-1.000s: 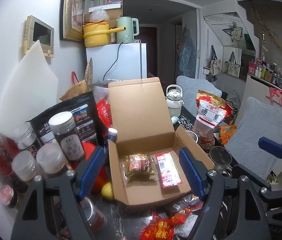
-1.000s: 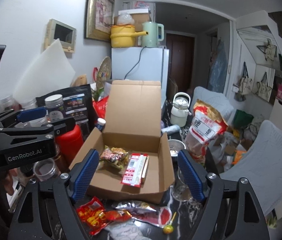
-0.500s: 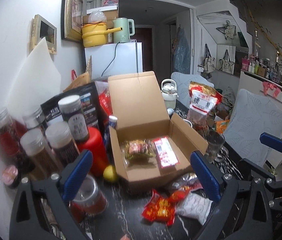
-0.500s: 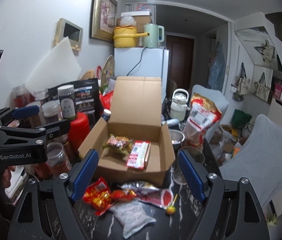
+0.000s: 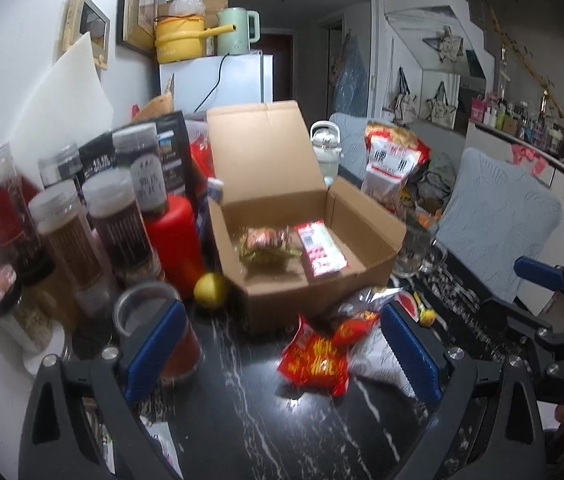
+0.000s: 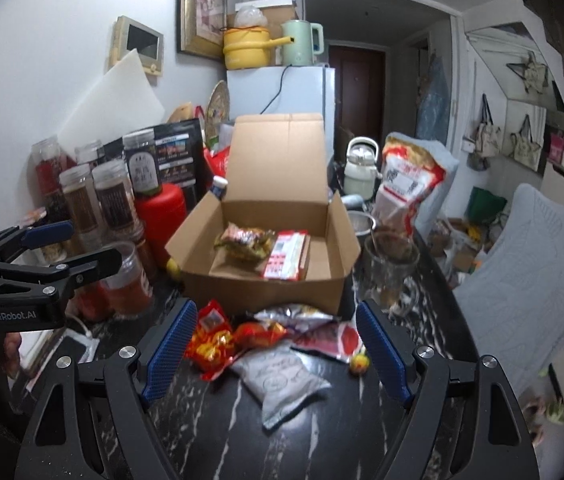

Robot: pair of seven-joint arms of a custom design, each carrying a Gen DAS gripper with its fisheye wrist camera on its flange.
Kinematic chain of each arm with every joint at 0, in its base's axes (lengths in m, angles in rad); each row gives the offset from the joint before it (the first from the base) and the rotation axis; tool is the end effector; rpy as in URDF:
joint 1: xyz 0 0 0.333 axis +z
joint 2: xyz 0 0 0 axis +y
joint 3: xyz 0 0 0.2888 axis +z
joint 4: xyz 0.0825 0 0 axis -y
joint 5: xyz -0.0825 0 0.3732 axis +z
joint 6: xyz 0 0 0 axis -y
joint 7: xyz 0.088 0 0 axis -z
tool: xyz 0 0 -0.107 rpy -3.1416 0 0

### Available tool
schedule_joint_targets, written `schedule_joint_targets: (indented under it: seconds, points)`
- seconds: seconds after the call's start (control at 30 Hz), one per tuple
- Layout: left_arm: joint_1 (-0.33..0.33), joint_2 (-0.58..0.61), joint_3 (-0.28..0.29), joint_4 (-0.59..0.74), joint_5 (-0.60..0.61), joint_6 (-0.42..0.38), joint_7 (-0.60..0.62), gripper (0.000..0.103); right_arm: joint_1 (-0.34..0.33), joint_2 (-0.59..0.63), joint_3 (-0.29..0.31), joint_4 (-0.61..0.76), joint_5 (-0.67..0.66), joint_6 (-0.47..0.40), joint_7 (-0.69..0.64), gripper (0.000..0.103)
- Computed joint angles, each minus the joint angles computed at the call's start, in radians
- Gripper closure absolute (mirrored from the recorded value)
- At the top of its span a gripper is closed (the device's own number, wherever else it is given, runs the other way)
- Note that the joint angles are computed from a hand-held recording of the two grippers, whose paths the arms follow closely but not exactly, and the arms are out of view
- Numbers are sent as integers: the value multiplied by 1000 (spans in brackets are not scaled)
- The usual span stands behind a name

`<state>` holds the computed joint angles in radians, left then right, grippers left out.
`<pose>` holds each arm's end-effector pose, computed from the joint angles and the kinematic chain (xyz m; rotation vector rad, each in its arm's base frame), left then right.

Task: Organize snacks
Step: 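Withdraw both tools from the box back toward the table, then grasp the red candy bag with the left tool while the right tool grasps the white pastry packet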

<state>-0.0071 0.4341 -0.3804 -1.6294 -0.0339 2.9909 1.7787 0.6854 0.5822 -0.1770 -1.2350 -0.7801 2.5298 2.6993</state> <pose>0.6640 -0.2189 0.4798 -1.2890 2.0561 -1.0901 0.6277 0.4009 0.4953 -1.5746 1.6764 -0.8894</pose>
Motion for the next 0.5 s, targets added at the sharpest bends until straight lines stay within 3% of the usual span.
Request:
schedule_joint_targets:
  seconds: [0.07,0.23,0.5]
  points:
    - [-4,-1,6,-17,5,2,-6,3,2,-7,2,-20,2,2,8,20]
    - [40,25,-52,-18,-53,-52,41,3,-8,-15,17,-62,30,8,14,20]
    - [3,88,-24,10,-77,-109,53,3,-24,1,32,-94,82,25,-32,20]
